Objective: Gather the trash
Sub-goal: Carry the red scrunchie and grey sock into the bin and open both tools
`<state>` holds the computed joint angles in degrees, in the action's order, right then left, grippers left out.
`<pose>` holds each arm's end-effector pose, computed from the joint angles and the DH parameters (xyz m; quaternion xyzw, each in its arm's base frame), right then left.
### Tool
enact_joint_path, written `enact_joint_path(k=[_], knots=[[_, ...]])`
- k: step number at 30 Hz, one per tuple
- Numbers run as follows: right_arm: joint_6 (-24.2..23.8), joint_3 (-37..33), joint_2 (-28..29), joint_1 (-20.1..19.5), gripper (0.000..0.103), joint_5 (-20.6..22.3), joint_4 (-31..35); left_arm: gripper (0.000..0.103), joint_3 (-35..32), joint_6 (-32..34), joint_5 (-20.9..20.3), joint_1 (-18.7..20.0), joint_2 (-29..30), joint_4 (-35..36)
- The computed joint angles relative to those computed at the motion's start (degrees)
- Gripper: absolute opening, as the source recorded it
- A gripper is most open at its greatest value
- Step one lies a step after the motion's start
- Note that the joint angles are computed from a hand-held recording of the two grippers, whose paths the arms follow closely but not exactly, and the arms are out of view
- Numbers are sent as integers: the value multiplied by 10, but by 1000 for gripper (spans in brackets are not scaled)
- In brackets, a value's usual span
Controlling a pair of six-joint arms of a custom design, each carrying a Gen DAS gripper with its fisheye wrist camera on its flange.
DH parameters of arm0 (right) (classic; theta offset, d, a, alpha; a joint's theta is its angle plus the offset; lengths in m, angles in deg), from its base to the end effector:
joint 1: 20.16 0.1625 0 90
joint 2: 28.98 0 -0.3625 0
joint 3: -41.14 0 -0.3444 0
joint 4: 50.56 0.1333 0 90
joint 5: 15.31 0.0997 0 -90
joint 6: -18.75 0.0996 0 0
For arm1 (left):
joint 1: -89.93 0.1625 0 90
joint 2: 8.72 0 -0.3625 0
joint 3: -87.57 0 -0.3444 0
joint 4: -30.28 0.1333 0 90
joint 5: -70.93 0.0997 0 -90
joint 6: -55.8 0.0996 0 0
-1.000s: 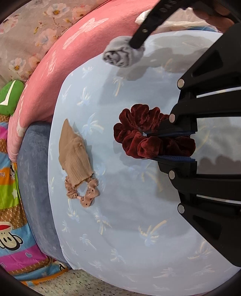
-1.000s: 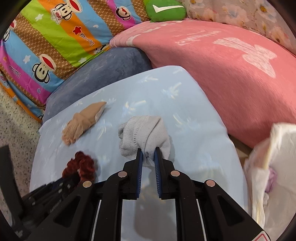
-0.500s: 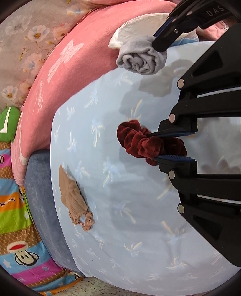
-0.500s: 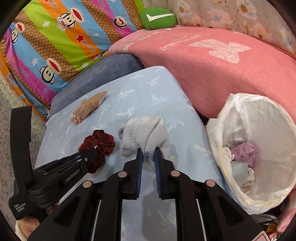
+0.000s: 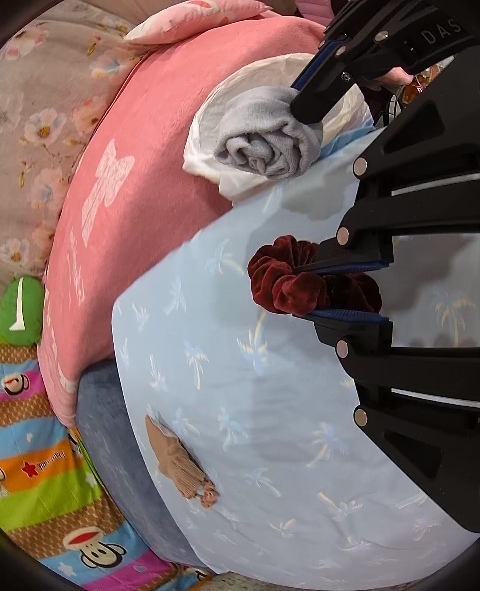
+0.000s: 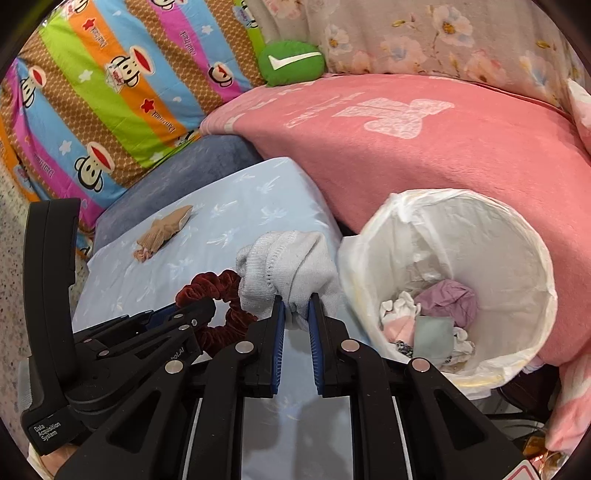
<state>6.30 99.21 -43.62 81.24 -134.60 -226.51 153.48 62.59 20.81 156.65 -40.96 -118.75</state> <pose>0.2278 -0.7019 0.0207 0.0966 -0.9012 0.3486 0.2388 -0.1019 -0.7357 0.1386 0.1656 0.9051 -0.2519 0.2997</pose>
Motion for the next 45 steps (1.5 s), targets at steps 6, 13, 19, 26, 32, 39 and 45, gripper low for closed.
enact_joint_path(k=[6, 13, 19, 26, 32, 39, 45], knots=[[4, 66, -43, -12, 13, -5, -56, 16, -3, 6, -12, -14, 8, -3], [13, 111, -77, -29, 13, -12, -97, 16, -18, 14, -29, -31, 25, -1], [25, 136, -95, -44, 13, -13, -113, 16, -41, 22, -47, -41, 45, 11], [29, 156, -108, -56, 14, -16, -133, 20, -75, 23, -68, -51, 73, 25], [35, 161, -113, -64, 14, -12, -137, 46, -87, 23, -69, -55, 85, 18], [41, 164, -114, -67, 15, -2, -144, 58, -85, 27, -60, -56, 88, 3], [39, 161, -112, -65, 15, -1, -135, 59, -75, 27, -52, -53, 84, -7]])
